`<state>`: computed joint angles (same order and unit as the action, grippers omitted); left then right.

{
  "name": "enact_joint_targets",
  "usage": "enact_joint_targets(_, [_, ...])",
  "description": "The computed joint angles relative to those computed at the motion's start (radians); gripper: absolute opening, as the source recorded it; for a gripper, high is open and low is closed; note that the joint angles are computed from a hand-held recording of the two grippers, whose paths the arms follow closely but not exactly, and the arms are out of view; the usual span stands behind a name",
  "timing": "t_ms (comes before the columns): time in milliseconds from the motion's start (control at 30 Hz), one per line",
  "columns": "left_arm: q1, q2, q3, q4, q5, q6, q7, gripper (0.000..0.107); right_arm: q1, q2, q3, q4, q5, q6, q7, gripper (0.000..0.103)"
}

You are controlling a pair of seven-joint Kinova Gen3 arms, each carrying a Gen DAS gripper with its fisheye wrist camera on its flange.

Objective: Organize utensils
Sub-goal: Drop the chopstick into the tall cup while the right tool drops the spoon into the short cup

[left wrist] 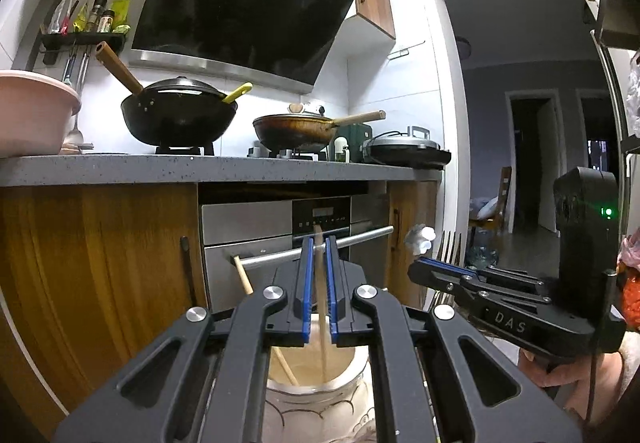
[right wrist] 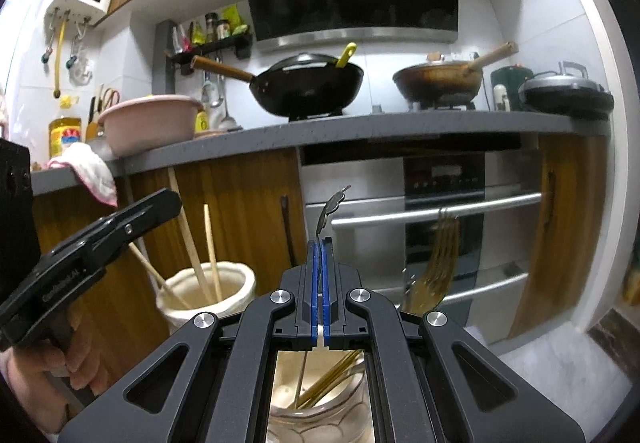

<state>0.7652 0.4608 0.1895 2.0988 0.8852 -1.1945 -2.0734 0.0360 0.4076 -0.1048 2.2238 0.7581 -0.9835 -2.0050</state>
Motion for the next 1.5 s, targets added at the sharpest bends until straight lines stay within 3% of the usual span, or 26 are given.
enact_joint_targets(267, [-0.012, 0.0, -0.002, -0.021, 0.013, 0.032, -0.019, 0.008, -0.005, 0.016, -0.007, -0.03, 0.024, 0.05, -0.028, 0.003])
enact_joint_targets(333, [-0.009, 0.005, -0.008, -0.038, 0.029, 0.037, -0.044, 0.017, -0.01, 0.02, -0.009, -0.04, 0.024, 0.069, -0.037, 0.003])
enact_joint_targets(533, [-0.049, -0.005, -0.015, -0.074, 0.035, 0.119, -0.091, 0.028, -0.019, 0.027, -0.016, -0.066, 0.021, 0.134, -0.054, 0.003])
enact_joint_targets(633, [-0.062, -0.002, -0.02, -0.09, 0.048, 0.148, -0.105, 0.028, -0.014, 0.03, -0.021, -0.072, 0.023, 0.141, -0.06, 0.004])
enact_joint_targets(700, [-0.067, 0.0, -0.023, -0.094, 0.054, 0.151, -0.099, 0.028, -0.011, 0.029, -0.023, -0.069, 0.021, 0.135, -0.061, 0.012])
enact_joint_targets(833, [-0.078, -0.011, -0.025, -0.095, 0.059, 0.169, -0.091, 0.028, -0.005, 0.029, -0.026, -0.065, 0.022, 0.125, -0.068, 0.016])
enact_joint_targets(900, [-0.08, -0.019, -0.025, -0.092, 0.064, 0.171, -0.087, 0.029, 0.002, 0.03, -0.026, -0.061, 0.028, 0.107, -0.074, 0.025])
enact_joint_targets(1067, [-0.074, -0.044, -0.022, -0.078, 0.071, 0.156, -0.082, 0.03, 0.017, 0.024, -0.021, -0.052, 0.042, 0.071, -0.097, 0.036])
enact_joint_targets(1133, [-0.069, -0.049, -0.02, -0.072, 0.074, 0.142, -0.085, 0.037, 0.028, 0.021, -0.018, -0.051, 0.066, 0.055, -0.117, 0.041])
enact_joint_targets(1267, [-0.059, -0.068, -0.01, -0.061, 0.084, 0.126, -0.096, 0.041, 0.043, 0.011, -0.009, -0.036, 0.102, 0.004, -0.13, 0.054])
enact_joint_targets(1500, [-0.022, -0.107, 0.017, -0.026, 0.146, 0.064, -0.117, 0.062, 0.089, -0.008, 0.021, 0.02, 0.148, -0.161, -0.128, 0.078])
